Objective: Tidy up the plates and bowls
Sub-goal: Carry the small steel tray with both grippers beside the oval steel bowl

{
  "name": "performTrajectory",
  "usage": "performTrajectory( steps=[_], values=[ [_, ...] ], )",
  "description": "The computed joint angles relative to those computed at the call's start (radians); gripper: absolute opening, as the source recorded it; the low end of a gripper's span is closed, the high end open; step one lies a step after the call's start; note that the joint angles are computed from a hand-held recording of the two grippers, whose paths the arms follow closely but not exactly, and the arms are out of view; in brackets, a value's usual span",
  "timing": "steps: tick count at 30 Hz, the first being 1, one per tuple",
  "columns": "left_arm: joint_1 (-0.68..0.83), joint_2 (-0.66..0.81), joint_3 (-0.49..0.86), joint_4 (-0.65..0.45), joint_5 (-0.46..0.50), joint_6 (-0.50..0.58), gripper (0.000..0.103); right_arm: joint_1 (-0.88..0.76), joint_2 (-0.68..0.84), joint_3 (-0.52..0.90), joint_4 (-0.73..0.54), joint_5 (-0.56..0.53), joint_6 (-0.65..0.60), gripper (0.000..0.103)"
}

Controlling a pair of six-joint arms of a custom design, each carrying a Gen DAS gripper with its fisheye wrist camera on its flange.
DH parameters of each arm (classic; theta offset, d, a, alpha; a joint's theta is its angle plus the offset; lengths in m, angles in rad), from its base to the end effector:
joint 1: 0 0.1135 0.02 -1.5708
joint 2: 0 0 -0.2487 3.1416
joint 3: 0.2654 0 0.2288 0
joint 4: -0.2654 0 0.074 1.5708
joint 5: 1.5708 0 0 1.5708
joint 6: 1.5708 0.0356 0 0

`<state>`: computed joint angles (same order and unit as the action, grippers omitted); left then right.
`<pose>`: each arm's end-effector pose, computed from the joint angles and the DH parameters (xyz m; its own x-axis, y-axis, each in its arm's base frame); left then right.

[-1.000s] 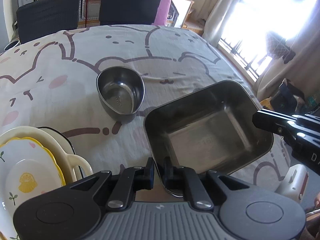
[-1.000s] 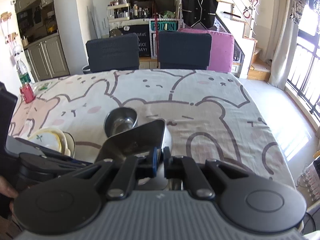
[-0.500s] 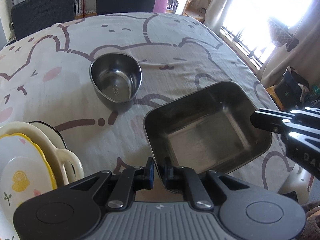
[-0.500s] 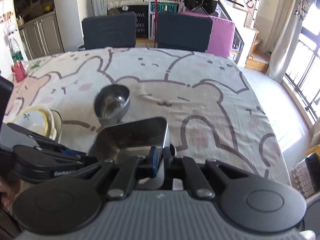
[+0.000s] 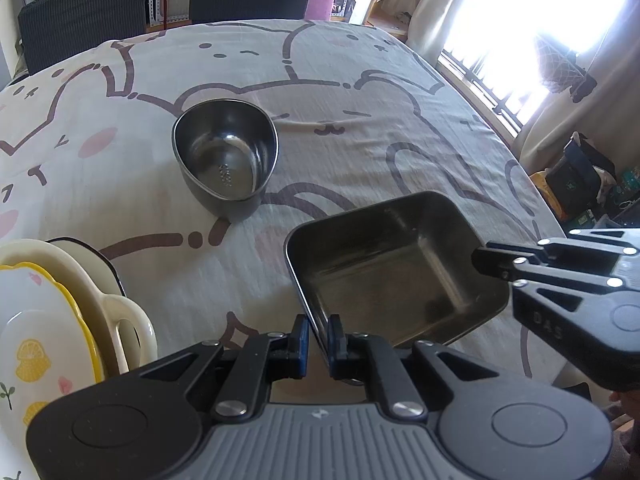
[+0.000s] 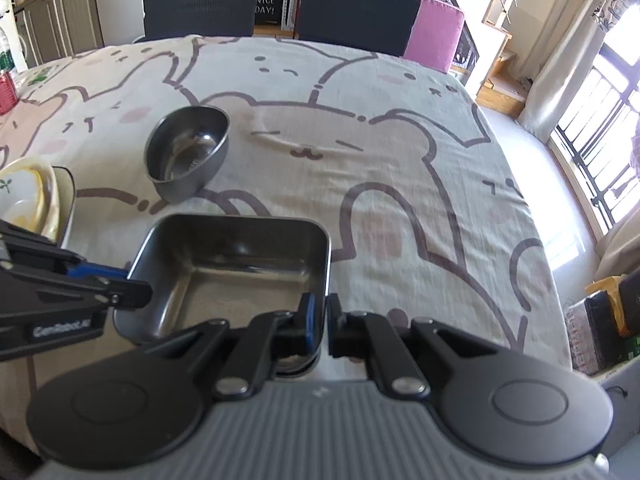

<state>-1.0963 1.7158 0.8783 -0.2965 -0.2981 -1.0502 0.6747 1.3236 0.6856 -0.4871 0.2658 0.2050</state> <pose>0.1436 -0.2567 0.1378 -0.8943 -0.0738 -0.4413 0.0356 0.9714 -0.2346 0.1768 0.1295 0.1736 -0.7946 -0.3840 -0.4703 -0.3601 0.9217 -0.1443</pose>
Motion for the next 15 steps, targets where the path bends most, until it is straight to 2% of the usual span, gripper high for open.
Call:
performTrajectory(
  steps=[6,15],
  values=[
    [0.005,-0.009,-0.014,0.021,0.011,0.004,0.011,-0.072,0.074,0.02,0.012,-0.075,-0.01,0.008],
    [0.013,-0.013,-0.02,0.036,0.02,0.006,0.011,-0.087,0.106,0.025,0.032,-0.077,-0.001,0.008]
  ],
)
